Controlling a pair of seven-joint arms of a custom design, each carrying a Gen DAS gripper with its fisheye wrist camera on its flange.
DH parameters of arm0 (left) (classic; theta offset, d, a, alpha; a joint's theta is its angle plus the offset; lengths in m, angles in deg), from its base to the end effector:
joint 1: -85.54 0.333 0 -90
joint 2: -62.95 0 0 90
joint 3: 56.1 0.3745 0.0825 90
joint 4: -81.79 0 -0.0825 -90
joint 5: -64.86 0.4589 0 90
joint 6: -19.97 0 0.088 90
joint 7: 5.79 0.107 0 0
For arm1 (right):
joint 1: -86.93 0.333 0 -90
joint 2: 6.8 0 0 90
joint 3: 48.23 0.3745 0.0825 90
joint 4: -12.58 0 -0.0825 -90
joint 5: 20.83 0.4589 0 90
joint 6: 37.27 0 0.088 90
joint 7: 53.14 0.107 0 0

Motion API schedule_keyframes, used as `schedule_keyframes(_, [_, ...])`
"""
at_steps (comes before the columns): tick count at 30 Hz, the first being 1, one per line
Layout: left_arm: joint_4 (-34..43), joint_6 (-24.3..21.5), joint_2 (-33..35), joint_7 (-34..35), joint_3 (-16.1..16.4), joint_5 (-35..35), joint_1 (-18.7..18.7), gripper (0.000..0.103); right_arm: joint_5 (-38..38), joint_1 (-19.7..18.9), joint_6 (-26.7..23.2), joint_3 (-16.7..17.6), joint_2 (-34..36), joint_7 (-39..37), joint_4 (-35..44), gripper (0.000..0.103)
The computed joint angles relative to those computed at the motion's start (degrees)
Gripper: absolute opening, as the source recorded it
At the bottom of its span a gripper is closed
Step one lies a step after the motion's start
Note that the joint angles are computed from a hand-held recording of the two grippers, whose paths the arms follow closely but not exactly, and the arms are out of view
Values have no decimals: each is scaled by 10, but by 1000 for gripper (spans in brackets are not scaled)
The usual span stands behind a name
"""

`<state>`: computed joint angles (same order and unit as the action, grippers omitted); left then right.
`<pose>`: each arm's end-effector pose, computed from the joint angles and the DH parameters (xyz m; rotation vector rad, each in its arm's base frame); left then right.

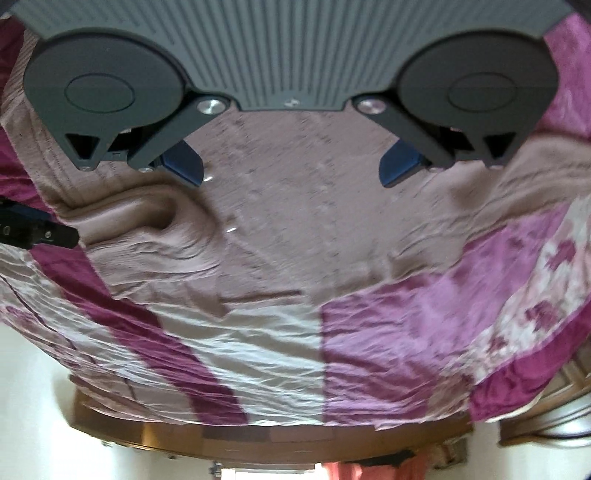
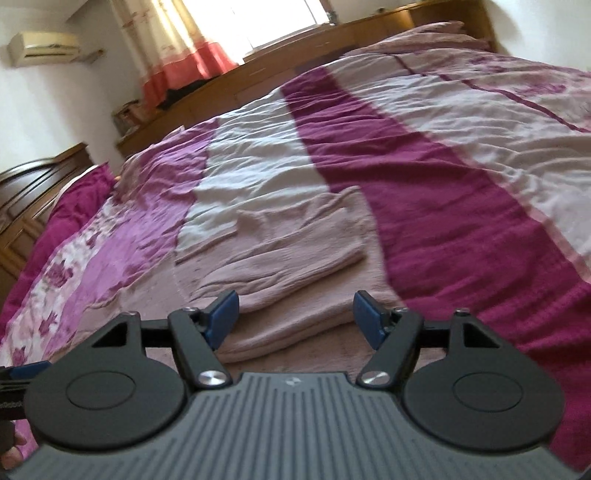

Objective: Fold small clothes
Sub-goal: 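Move the left tool toward the cuff of the other sleeve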

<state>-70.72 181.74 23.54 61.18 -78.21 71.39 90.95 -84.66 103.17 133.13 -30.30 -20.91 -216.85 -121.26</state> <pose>0.4058 -0.1451 0.5423 -1.6962 1.7054 -0.7256 0.4156 0.3678 0.5157 -1.3791 1.6847 -0.3801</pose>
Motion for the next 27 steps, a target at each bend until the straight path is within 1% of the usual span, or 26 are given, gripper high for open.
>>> schedule_keyframes(8, [48, 46, 82, -5, -50, 45, 21, 103, -25, -18, 3, 0, -3, 63, -12, 75])
schedule_keyframes(10, [58, 59, 100, -11, -69, 65, 34, 98, -26, -18, 8, -4, -1, 69, -15, 75])
schedule_keyframes(14, [77, 78, 133, -25, -89, 96, 47, 93, -44, -29, 24, -5, 2, 105, -21, 75])
schedule_keyframes(19, [104, 101, 169, -62, -143, 156, 98, 87, -95, -43, 38, -2, 7, 169, -20, 75])
schedule_keyframes(22, [126, 102, 194, -98, -177, 201, 132, 81, -120, -40, 41, -9, 8, 204, -21, 75])
schedule_keyframes(24, [138, 101, 210, -123, -191, 228, 145, 80, -144, -39, 44, -14, 10, 234, -21, 75])
schedule_keyframes(26, [147, 109, 222, -148, -202, 259, 158, 79, -145, -31, 44, -24, 13, 242, -23, 75])
schedule_keyframes(27, [152, 115, 228, -163, -213, 280, 170, 79, -145, -28, 46, -28, 15, 245, -25, 75])
